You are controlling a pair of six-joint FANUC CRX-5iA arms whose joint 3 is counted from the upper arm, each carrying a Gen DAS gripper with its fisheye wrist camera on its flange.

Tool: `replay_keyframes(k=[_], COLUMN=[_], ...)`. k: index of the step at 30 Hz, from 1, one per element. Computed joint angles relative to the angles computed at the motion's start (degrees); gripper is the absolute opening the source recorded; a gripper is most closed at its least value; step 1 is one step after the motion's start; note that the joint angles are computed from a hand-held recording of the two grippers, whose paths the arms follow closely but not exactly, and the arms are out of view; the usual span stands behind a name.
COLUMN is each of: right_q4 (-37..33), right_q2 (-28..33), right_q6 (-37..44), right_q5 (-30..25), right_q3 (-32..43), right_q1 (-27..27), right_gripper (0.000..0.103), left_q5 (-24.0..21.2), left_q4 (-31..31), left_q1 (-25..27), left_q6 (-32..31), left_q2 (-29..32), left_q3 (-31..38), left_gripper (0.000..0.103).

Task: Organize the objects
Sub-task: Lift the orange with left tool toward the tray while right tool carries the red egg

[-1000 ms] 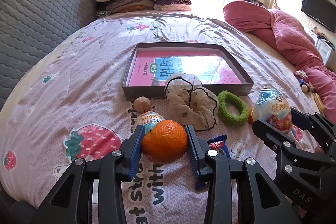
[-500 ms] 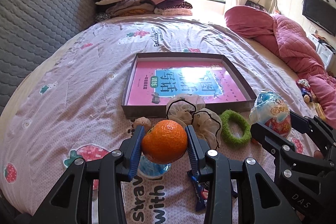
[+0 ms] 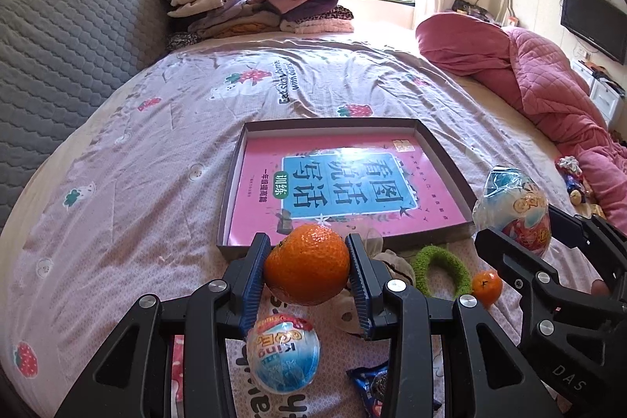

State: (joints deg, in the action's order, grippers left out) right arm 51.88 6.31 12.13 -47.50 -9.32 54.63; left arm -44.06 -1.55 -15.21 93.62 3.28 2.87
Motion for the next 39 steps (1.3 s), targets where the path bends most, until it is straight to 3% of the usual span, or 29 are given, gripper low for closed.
replay_keyframes(k=[22, 39], right_q4=[-4.1, -6.2], right_q2=[4.0, 7.8], right_q6=[10.3, 17.0], right_q5=[4.6, 7.6], right_q3=[8.0, 13.6], right_q1=[-6.8, -9.5], right_gripper=[0.058, 0.058], left_q5=[-3.6, -5.8], left_q4=[-2.9, -1.2], left_q1=[0.2, 1.0], left_q6=[1.1, 0.8], left_q2=[10.1, 17.3], left_q3=[14.1, 22.9], left_gripper=[0.040, 0.040])
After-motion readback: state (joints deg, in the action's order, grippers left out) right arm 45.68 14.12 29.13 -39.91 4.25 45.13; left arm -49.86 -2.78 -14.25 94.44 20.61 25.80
